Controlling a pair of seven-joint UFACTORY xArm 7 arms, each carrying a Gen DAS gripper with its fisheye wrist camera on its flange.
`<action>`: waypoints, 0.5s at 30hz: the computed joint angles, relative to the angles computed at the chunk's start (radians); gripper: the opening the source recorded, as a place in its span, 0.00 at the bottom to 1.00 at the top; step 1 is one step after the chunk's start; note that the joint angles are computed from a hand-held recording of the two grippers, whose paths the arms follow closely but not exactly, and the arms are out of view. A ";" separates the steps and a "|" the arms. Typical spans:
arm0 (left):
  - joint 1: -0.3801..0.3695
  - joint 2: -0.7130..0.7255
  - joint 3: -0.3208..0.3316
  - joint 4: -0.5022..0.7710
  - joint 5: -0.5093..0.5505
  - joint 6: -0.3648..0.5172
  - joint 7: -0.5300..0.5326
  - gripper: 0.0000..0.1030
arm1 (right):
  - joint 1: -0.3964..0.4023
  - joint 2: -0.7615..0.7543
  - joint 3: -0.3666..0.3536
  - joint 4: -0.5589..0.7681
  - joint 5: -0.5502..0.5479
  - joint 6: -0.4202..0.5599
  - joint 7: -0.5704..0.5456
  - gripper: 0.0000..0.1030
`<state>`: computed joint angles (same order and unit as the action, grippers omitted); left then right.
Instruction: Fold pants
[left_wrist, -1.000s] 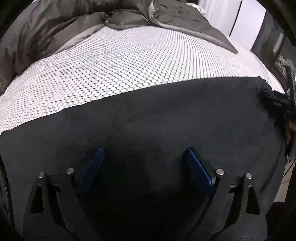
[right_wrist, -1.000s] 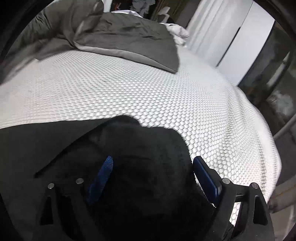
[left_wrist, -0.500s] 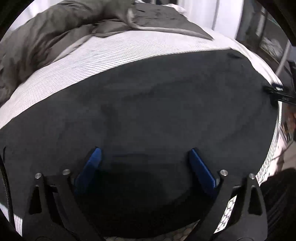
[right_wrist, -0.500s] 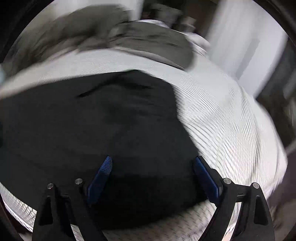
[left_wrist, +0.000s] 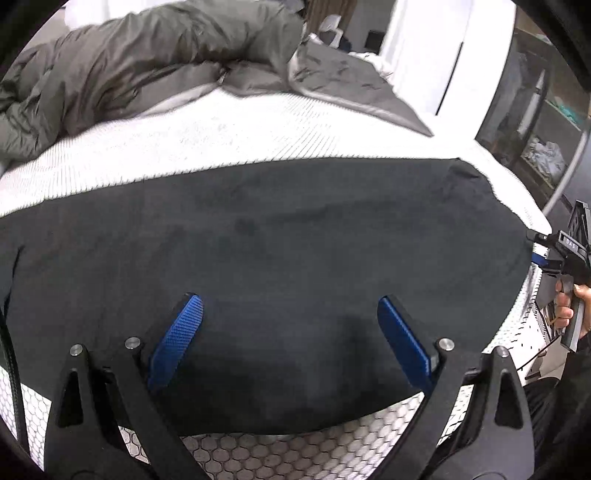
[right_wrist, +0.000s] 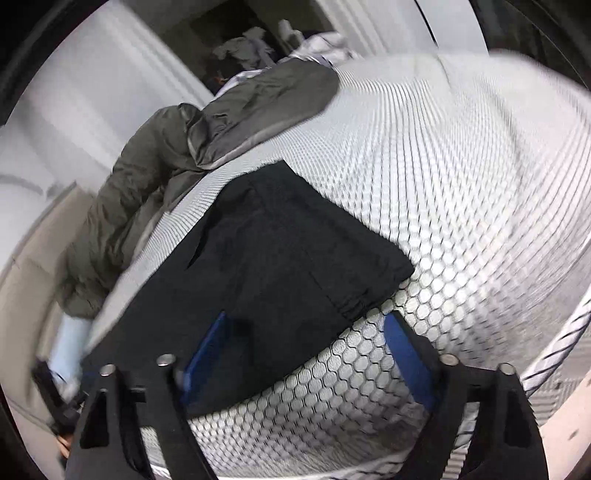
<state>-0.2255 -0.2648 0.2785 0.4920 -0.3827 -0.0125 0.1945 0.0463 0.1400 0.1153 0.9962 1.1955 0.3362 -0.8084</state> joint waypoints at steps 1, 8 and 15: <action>-0.008 0.011 0.012 0.005 -0.007 0.003 0.010 0.92 | -0.006 0.018 0.003 0.020 0.032 0.014 -0.018 0.80; -0.019 0.032 0.031 0.013 -0.034 -0.007 0.050 0.92 | -0.024 0.107 0.020 0.174 0.210 0.107 -0.114 0.63; -0.005 -0.018 0.048 -0.013 -0.032 -0.034 0.028 0.92 | 0.000 0.073 0.065 0.166 0.195 -0.042 -0.125 0.21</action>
